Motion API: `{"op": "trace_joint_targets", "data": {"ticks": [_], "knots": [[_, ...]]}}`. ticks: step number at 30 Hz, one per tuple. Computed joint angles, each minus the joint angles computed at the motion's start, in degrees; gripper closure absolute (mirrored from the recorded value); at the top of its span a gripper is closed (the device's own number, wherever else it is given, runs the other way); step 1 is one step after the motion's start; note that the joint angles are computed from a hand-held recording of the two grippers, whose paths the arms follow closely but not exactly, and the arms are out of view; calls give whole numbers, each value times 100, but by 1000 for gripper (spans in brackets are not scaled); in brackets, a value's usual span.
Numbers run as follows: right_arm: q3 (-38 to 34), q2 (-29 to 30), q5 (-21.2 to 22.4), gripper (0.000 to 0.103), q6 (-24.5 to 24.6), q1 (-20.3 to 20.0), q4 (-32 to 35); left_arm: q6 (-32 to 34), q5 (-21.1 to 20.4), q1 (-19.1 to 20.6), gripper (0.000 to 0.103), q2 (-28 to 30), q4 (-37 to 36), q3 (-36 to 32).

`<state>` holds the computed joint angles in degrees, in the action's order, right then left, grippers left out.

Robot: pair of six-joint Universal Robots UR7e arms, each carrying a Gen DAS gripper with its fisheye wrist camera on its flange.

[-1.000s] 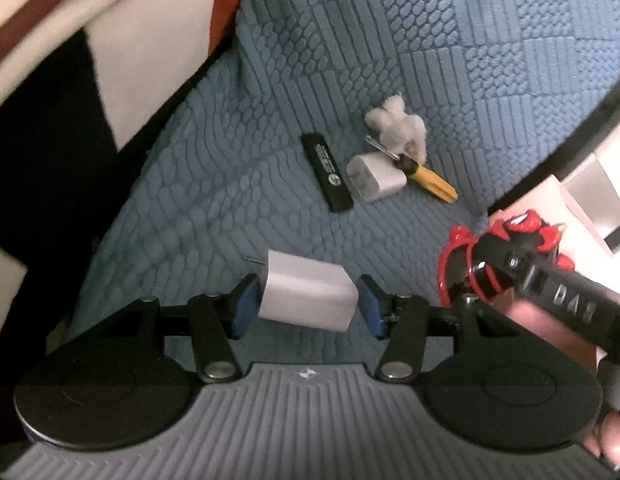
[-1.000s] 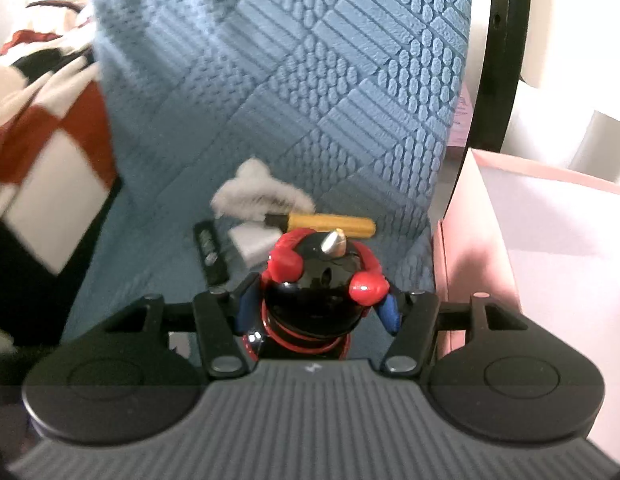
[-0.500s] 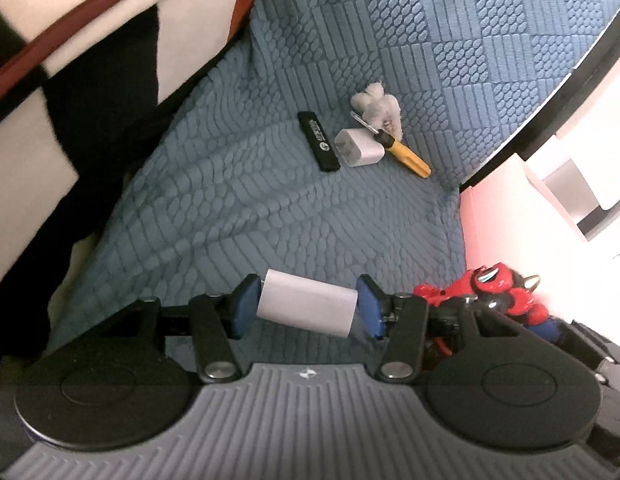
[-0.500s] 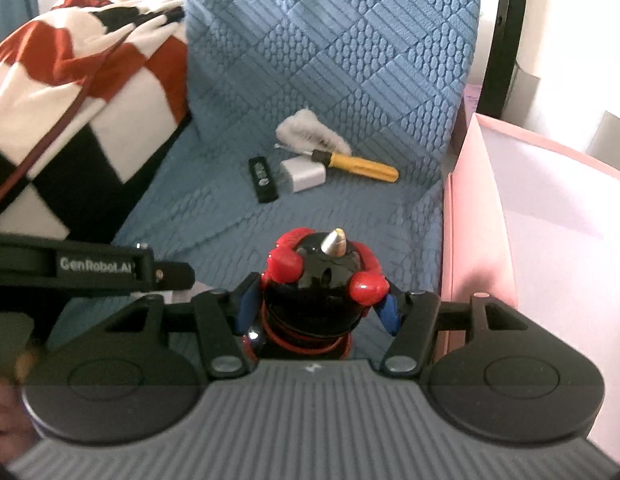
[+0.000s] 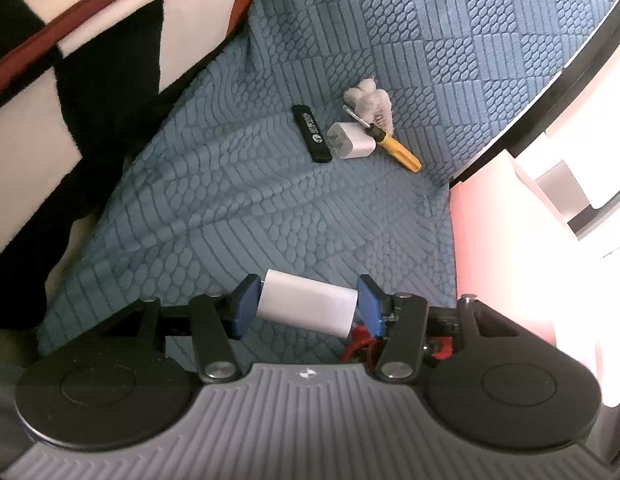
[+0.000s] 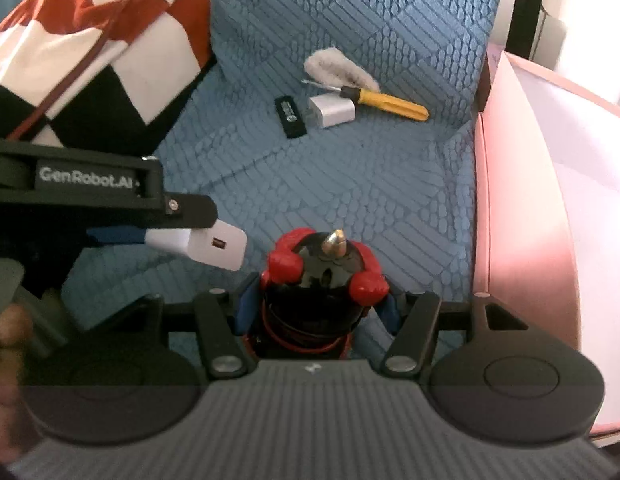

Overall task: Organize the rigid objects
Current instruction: 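Carry the charger with the left gripper while the right gripper carries the figurine into the pink box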

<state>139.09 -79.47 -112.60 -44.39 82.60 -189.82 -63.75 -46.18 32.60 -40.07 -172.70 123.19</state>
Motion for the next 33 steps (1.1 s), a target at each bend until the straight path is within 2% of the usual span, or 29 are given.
{"op": "trace_joint_targets", "data": {"ticks": [7,9,11,14,18,24,30,33], "knots": [[-33,49,-69,39,122,-43,128,-4,-45,34,44,-20,7,-7],[-34,-31,30,42,325,-113,332,0,-65,48,44,-22,17,-18],[10,-53,83,43,412,-118,218,23,-80,59,44,-31,24,-27],[58,-80,156,44,401,-110,94,263,-159,89,44,-39,5,-59],[104,-146,244,44,291,-124,-5,264,-166,86,44,-38,146,-108],[146,-368,296,44,245,-142,116,463,-122,10,44,-40,198,-190],[59,-864,411,44,282,-9,626,587,-191,-65,44,-175,97,-249],[-97,-1115,451,44,482,69,1161,637,-189,-112,44,-266,219,-330]]}}
